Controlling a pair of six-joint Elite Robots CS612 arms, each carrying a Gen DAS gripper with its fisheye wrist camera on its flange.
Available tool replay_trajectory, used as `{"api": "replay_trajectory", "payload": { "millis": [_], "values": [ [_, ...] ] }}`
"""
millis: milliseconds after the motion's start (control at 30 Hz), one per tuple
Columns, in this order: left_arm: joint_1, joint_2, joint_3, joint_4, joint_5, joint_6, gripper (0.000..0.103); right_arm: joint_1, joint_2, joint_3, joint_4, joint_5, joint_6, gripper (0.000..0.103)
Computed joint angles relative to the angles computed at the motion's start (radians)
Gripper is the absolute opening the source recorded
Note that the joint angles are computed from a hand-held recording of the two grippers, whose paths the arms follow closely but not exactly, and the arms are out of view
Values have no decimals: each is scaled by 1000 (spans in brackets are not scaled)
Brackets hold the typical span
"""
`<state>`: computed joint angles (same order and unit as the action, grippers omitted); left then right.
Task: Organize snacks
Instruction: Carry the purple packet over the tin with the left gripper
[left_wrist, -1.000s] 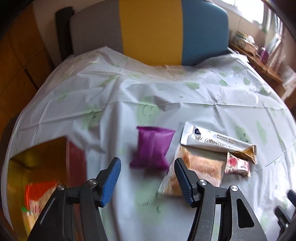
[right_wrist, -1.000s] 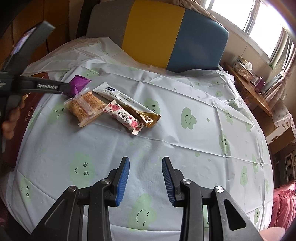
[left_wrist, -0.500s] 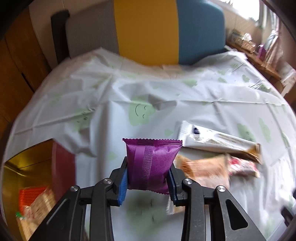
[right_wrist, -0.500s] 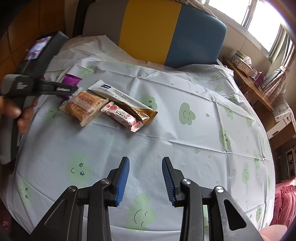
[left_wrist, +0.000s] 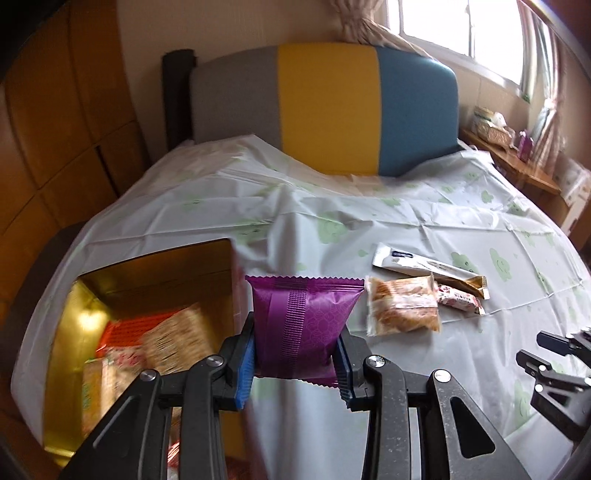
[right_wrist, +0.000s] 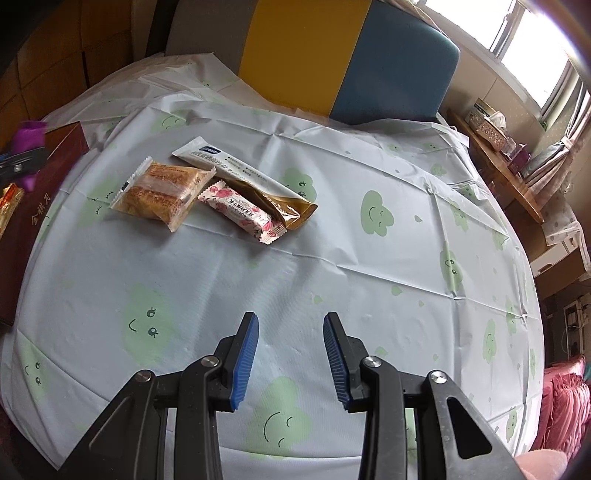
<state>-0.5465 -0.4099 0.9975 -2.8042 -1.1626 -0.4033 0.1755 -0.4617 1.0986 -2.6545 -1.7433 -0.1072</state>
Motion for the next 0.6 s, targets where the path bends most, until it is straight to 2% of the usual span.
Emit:
{"api": "replay_trajectory", "payload": {
  "millis": [233,500,600],
  "values": [
    [10,-91,173,-104,38,-63,37,4,3,3,-10,25,-45,37],
    [32,-161,320,-103,101,-179,37,14,12,0,-11,60,-125,37],
    [40,-178,364,-97,113,-219,37,17,12,1,-1,96,-153,37]
  ]
}}
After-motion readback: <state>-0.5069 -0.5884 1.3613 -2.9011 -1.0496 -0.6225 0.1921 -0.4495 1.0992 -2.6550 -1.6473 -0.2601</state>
